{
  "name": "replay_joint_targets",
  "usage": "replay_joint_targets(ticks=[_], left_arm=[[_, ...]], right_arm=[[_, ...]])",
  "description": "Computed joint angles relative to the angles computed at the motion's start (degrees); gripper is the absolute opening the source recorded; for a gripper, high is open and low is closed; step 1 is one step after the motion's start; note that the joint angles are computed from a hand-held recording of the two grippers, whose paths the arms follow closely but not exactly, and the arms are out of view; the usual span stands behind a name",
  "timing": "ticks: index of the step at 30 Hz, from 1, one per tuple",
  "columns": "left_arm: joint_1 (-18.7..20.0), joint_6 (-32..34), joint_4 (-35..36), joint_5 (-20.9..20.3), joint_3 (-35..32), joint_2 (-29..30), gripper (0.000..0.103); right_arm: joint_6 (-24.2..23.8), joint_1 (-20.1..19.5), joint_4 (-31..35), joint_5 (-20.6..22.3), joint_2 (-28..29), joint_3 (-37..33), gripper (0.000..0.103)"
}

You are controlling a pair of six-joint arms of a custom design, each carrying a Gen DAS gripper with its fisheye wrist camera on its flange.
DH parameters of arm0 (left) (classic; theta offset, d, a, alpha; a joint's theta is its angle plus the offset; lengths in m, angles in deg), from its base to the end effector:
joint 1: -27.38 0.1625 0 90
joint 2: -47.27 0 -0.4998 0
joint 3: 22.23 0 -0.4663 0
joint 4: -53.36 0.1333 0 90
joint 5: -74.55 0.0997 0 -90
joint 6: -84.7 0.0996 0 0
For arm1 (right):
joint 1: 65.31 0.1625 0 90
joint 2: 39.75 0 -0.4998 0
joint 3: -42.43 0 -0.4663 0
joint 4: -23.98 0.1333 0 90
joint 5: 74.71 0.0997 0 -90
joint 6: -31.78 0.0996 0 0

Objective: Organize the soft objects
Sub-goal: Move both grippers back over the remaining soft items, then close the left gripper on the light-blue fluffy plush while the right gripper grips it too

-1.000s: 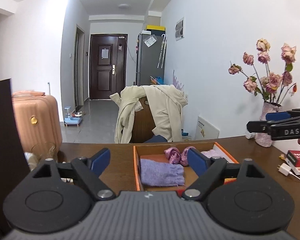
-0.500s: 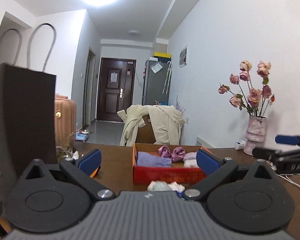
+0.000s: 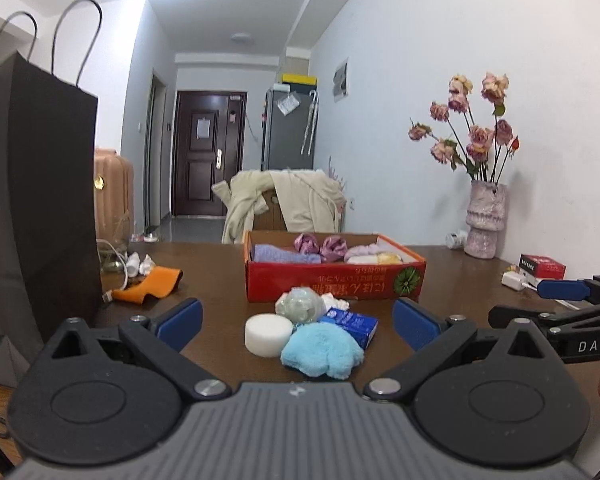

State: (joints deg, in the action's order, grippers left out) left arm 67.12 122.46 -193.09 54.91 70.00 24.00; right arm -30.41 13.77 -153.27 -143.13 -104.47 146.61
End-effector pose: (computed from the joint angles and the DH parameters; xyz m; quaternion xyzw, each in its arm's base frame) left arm -0.3657 -0.5994 0.0229 0.1237 0.7015 -0.6071 0.3522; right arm 0.0325 -0.7284 0.3297 0.4569 -0.7769 0.4216 0.0995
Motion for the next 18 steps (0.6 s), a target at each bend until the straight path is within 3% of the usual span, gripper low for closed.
replay_joint_targets(ticks=[5, 8, 13, 18], left_arm=[[1.76, -7.6, 7.46, -0.66, 1.33, -0.9, 0.103], [3.33, -17.62, 17.31, -1.34, 2.46, -2.1, 0.103], [6.66, -29.06, 28.46, -5.52, 2.28, -3.26, 0.081], [9.93, -40.01, 39.12, -7.19, 0.29, -3.85, 0.057]], right_arm=[[0.59, 0.97, 1.6, -2.86, 1.77, -1.83, 0.1], [1.07, 1.49, 4.36, -4.31, 3.08, -3.41, 0.093], [3.05, 2.71, 10.16, -7.34, 6.3, -7.58, 0.073], [4.8, 4.45, 13.88, -10.95, 10.37, -12.32, 0.069]])
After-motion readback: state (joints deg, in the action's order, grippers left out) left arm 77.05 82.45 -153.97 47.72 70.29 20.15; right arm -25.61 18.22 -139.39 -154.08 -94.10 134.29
